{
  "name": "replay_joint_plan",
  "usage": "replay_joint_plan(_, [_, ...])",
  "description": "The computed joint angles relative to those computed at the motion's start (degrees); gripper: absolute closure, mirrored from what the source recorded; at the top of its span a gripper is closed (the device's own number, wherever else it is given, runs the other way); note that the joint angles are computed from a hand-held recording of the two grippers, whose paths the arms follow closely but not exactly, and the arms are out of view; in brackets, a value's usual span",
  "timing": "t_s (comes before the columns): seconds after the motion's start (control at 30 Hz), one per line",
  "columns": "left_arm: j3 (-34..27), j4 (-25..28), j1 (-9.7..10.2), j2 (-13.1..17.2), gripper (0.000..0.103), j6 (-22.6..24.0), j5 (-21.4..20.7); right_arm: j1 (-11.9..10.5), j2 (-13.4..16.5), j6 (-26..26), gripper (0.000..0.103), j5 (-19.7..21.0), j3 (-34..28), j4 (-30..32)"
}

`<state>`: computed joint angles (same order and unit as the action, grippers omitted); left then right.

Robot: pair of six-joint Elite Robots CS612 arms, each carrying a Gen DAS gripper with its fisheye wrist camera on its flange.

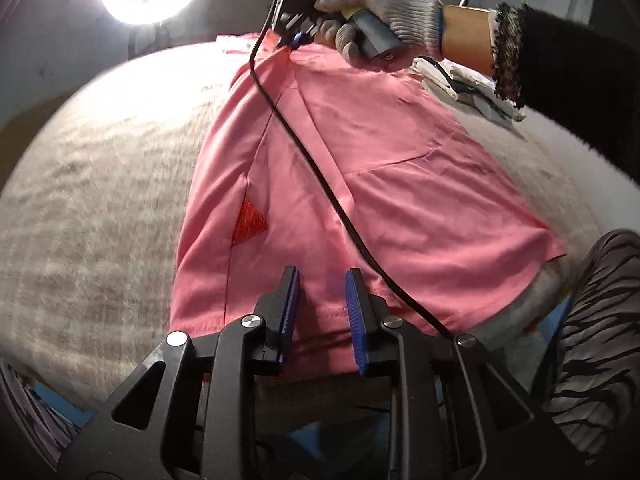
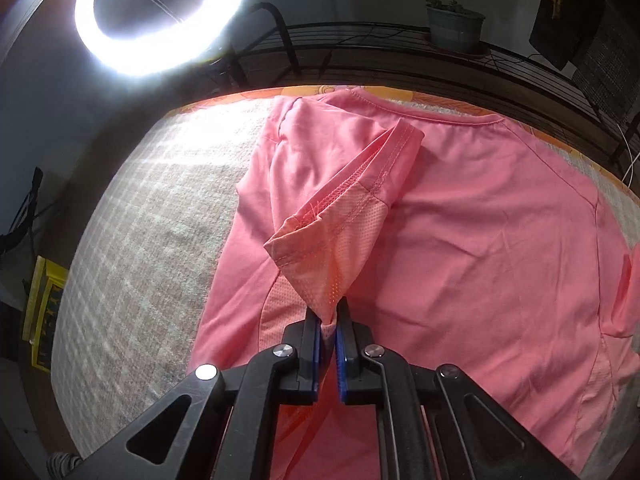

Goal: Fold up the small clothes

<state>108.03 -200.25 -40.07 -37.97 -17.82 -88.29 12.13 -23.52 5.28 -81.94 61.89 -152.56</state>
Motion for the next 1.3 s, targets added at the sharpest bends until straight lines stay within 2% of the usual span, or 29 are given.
replay_joint_plan(0.03, [-0.1,0.2,0.01,0.1,0.103,0.5,0.6,0.0,-0.1,-0.3,0.100,0.1,0.1,-0.1])
replay_joint_plan(0.2, [0.9,-2.5,1.21,-0.3,0.103,0.1,-2.6,-0.2,-0.4,-0.2,0.100,1.1,0.5,-0.7])
replay_joint_plan(0.37, [1.4,-5.9,1.60,-1.1,0.103,-0.6,-6.6,-1.0,-1.4,0.9,0.100,3.2,1.8,-2.1])
replay_joint_plan(0.47, [1.2,-6.2,0.91,-1.2,0.103,1.2,-6.1,-1.5,-2.1,0.8,0.100,4.1,2.9,-3.1])
replay_joint_plan(0.53, [1.0,-5.6,0.39,-1.1,0.103,3.3,-5.1,-2.1,-2.7,1.4,0.100,5.5,4.0,-4.2])
replay_joint_plan(0.63, [0.7,-3.6,0.76,-1.0,0.103,4.0,-7.8,-3.4,-3.0,4.2,0.100,9.8,5.5,-6.8])
replay_joint_plan(0.67, [0.3,-1.1,0.97,-1.1,0.103,5.3,-10.1,-3.3,-2.9,3.7,0.098,8.1,5.1,-4.7])
replay_joint_plan(0.73, [0.9,-0.8,0.67,-1.5,0.103,6.3,-9.7,-2.8,-2.9,2.3,0.086,2.9,4.6,-0.4])
replay_joint_plan(0.77, [1.4,-1.4,0.73,-1.8,0.103,6.7,-10.0,-3.0,-3.3,2.1,0.083,2.6,5.6,-1.2])
replay_joint_plan(0.8, [2.1,-2.5,0.80,-2.0,0.103,6.7,-10.3,-3.5,-3.9,2.5,0.075,3.6,7.0,-3.0])
replay_joint_plan(0.87, [3.7,-4.3,1.21,-2.7,0.102,6.1,-9.6,-4.3,-5.1,3.6,0.071,5.3,9.6,-5.6])
replay_joint_plan(1.0, [5.5,-5.2,3.03,-3.8,0.089,3.3,-8.4,-6.0,-9.0,4.5,0.070,8.6,16.6,-10.9])
replay_joint_plan(1.13, [6.3,-4.3,4.42,-4.4,0.088,1.8,-5.5,-7.7,-14.1,4.1,0.070,13.0,25.6,-17.9])
replay_joint_plan(1.3, [6.7,-4.6,5.48,-4.4,0.088,1.8,-3.8,-8.2,-20.1,2.2,0.067,14.3,35.9,-24.8])
